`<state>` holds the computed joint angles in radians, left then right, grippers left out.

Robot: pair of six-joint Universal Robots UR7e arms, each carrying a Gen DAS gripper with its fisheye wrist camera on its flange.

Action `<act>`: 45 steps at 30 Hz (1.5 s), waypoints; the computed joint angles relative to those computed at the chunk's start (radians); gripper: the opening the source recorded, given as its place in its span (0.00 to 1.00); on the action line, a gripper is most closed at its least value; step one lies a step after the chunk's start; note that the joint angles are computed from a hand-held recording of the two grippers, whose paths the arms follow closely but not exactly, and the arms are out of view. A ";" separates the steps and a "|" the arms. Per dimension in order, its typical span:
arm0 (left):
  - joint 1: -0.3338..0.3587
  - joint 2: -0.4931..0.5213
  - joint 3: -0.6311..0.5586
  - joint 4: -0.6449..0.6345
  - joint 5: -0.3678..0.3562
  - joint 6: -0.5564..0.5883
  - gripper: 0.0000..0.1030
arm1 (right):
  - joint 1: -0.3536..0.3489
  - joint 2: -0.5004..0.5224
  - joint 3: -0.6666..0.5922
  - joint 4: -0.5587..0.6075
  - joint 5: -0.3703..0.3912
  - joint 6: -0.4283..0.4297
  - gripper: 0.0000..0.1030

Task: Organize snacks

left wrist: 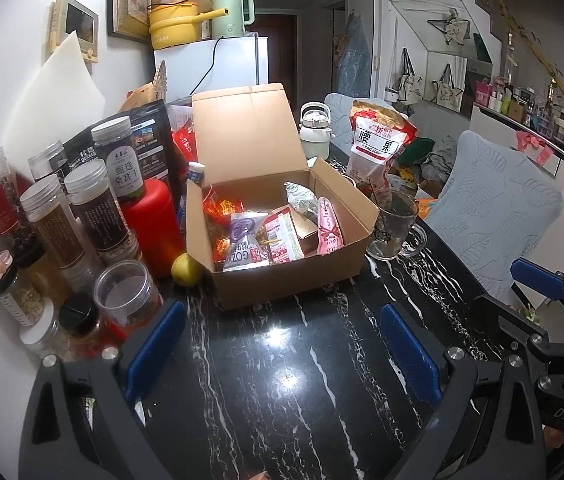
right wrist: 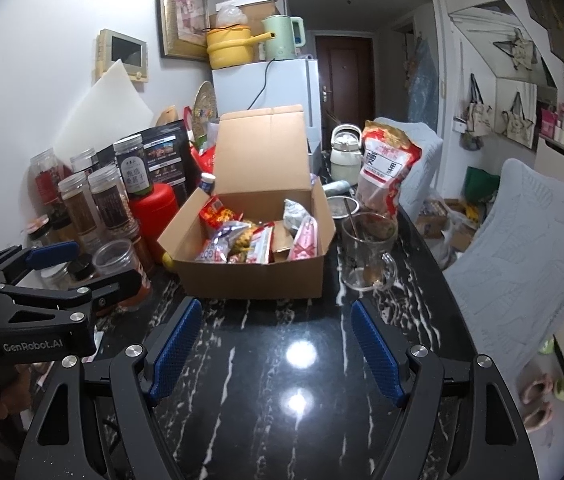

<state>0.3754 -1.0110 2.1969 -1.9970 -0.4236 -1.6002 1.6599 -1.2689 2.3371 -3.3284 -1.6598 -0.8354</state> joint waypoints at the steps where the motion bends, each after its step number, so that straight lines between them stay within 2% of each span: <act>1: 0.000 0.000 -0.001 -0.002 -0.001 0.001 0.97 | 0.000 -0.001 0.000 0.002 0.001 -0.002 0.76; 15: 0.004 -0.008 0.008 -0.036 0.006 0.014 0.97 | 0.003 -0.003 -0.010 0.014 -0.001 -0.013 0.76; 32: 0.006 -0.012 -0.001 0.005 0.023 -0.016 0.97 | 0.008 0.014 -0.019 0.010 -0.010 -0.020 0.76; 37: 0.014 -0.006 -0.023 0.072 0.032 -0.055 0.97 | 0.006 0.019 -0.022 0.010 -0.008 -0.020 0.76; 45: 0.020 -0.001 -0.025 0.067 0.034 -0.055 0.97 | -0.002 0.028 -0.030 0.011 -0.009 -0.016 0.76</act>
